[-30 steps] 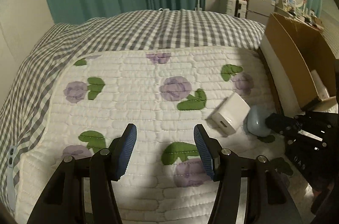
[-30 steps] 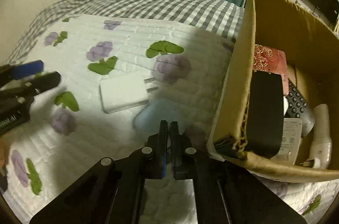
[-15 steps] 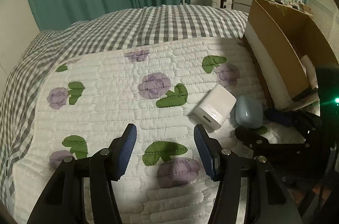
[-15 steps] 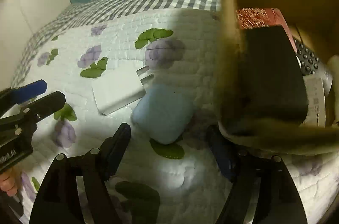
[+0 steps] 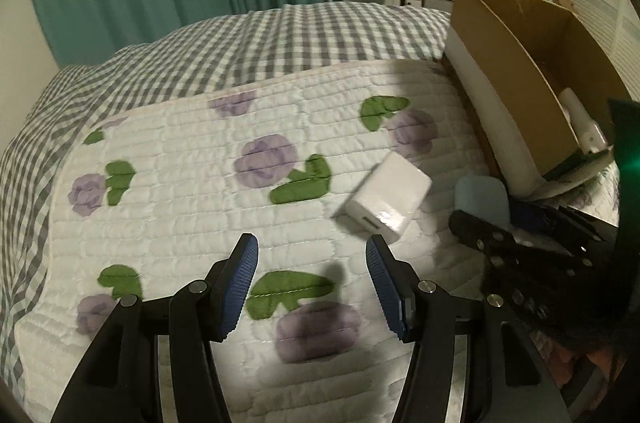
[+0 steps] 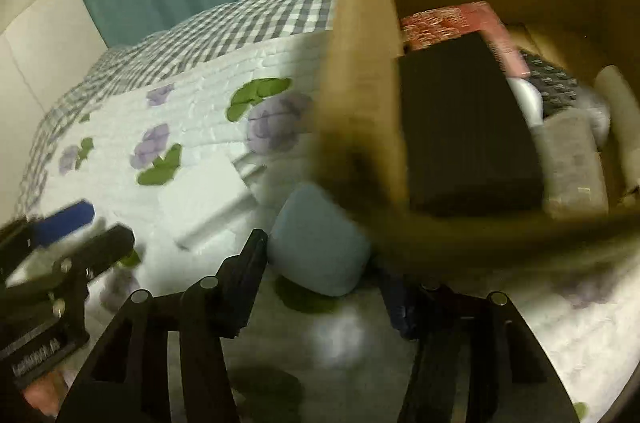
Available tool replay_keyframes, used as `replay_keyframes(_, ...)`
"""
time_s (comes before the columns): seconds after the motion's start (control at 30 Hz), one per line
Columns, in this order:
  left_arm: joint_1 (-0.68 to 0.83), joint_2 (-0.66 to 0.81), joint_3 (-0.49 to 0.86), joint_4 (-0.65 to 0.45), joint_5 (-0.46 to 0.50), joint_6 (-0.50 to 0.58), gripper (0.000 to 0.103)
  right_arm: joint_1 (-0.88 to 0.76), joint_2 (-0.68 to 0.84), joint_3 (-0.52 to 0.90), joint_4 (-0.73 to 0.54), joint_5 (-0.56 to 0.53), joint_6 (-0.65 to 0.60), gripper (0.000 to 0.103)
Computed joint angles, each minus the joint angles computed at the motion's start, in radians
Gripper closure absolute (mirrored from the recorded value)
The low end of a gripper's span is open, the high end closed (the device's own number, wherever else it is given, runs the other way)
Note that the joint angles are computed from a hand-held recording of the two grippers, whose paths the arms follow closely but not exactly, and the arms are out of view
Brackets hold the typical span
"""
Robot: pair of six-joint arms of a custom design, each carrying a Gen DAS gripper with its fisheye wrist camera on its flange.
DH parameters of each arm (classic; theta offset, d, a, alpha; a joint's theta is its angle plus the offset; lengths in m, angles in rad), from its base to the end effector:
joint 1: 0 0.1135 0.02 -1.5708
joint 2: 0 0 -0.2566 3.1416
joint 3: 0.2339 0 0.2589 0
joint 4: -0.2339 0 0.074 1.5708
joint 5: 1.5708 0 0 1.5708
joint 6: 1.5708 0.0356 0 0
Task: Organize rigid objects
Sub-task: 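Grasp the blue earbud case with the right tool while the left tool grasps the white charger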
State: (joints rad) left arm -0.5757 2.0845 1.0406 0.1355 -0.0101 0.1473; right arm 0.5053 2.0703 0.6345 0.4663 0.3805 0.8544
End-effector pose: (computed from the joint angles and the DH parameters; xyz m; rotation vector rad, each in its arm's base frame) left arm 0.3290 -0.2131 0.0630 0.8756 2.3278 -0.1695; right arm 0.2661 0.1321 0.0090 0.5676 2.3791 0.1102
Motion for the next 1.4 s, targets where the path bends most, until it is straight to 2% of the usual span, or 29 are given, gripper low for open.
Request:
replay_keyframes(0.17, -0.022, -0.020, -0.030, 0.026, 0.047, 0.049, 0.044, 0.086, -0.071, -0.074, -0.043, 0.057, -0.006, 0.050)
replay_keyframes(0.3, -0.042, -0.008, -0.008, 0.006, 0.081, 0.089, 0.044, 0.095, -0.116, -0.112, -0.050, 0.032, -0.002, 0.050)
replay_keyframes(0.43, -0.071, 0.075, 0.090, -0.019, 0.022, 0.118, 0.044, 0.102, -0.134, -0.141, -0.035, 0.024, 0.007, 0.050)
replay_keyframes(0.57, -0.079, 0.168, 0.191, -0.071, 0.003, 0.115, 0.044, 0.095, -0.132, -0.146, -0.026, 0.018, -0.003, 0.050)
replay_keyframes(0.67, -0.093, 0.192, 0.191, -0.032, -0.012, 0.122, 0.044, 0.092, -0.142, -0.164, -0.017, 0.014, -0.004, 0.050)
replay_keyframes(0.73, -0.099, 0.189, 0.182, -0.028, -0.022, 0.125, 0.048, 0.096, -0.152, -0.160, -0.035, 0.017, -0.003, 0.050)
replay_keyframes(0.77, -0.101, 0.186, 0.174, -0.025, -0.024, 0.120, 0.057, 0.100, -0.151, -0.151, -0.047, 0.020, -0.001, 0.050)
replay_keyframes(0.83, -0.095, 0.157, 0.136, -0.027, -0.009, 0.104, 0.057, 0.105, -0.163, -0.149, -0.067, 0.025, 0.006, 0.050)
replay_keyframes(0.97, -0.106, 0.075, 0.028, 0.000, -0.048, 0.061, 0.058, 0.135, -0.206, -0.153, -0.121, 0.056, 0.028, 0.050)
replay_keyframes(1.13, -0.128, -0.074, -0.138, 0.043, -0.088, -0.045, 0.059, 0.195, -0.301, -0.206, -0.196, 0.107, 0.099, 0.050)
replay_keyframes(1.3, -0.132, -0.222, -0.274, 0.050, -0.072, -0.158, 0.060, 0.293, -0.485, -0.267, -0.360, 0.200, 0.210, 0.050)
replay_keyframes(1.4, -0.143, -0.290, -0.334, 0.042, -0.089, -0.207, 0.061, 0.337, -0.538, -0.238, -0.465, 0.249, 0.253, 0.050)
